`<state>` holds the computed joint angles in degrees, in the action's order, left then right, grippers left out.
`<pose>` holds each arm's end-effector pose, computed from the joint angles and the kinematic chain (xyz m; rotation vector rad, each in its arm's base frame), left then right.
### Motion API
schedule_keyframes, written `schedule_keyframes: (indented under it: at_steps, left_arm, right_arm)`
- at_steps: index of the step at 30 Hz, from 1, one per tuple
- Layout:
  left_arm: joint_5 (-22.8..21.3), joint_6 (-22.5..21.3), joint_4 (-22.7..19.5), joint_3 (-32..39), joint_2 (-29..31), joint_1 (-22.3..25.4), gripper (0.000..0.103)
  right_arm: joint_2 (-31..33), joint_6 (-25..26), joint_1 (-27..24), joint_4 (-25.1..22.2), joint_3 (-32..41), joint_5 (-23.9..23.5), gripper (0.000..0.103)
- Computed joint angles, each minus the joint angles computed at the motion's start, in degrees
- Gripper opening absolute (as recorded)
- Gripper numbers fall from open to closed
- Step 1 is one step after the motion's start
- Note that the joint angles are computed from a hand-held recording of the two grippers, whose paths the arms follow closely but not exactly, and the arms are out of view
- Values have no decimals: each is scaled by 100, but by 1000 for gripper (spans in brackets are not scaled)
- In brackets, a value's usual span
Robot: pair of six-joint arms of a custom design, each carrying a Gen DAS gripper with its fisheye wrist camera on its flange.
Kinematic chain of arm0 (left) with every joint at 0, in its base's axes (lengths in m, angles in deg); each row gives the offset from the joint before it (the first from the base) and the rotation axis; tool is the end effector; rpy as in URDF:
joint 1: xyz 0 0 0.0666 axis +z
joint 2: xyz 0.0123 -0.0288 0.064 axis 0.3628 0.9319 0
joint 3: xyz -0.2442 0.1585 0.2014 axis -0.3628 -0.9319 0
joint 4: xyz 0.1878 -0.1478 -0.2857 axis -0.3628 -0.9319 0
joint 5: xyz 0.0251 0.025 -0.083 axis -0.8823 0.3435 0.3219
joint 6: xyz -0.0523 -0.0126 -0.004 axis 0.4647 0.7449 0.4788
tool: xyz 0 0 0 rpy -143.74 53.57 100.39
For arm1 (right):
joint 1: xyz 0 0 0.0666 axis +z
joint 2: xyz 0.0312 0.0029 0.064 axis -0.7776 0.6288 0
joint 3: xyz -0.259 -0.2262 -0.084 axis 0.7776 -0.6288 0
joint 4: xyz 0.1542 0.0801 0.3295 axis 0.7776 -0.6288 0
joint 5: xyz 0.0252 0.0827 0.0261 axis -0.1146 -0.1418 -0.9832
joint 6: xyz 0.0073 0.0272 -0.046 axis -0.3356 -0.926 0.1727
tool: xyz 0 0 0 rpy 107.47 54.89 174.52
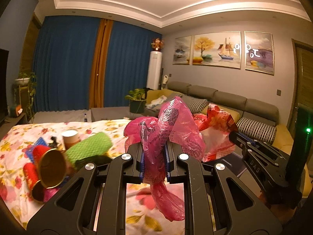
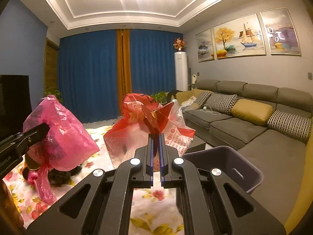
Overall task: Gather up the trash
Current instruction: 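Lift both bags and carry them toward the grey bin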
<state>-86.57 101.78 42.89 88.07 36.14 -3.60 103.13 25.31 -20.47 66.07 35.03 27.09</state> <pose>0.3503 -0.1451 0.4394 -0.1589 1.7809 -0.0583 0.4236 0.2438 0.4308 -0.2929 1.7743 0.3167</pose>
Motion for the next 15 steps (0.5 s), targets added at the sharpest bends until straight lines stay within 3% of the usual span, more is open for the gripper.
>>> schedule_keyframes:
  at_steps: [15]
  left_arm:
    - [575,-275,415,985,1323,-167,15]
  right_arm:
    - [16,-56,-655,31,-20,250,6]
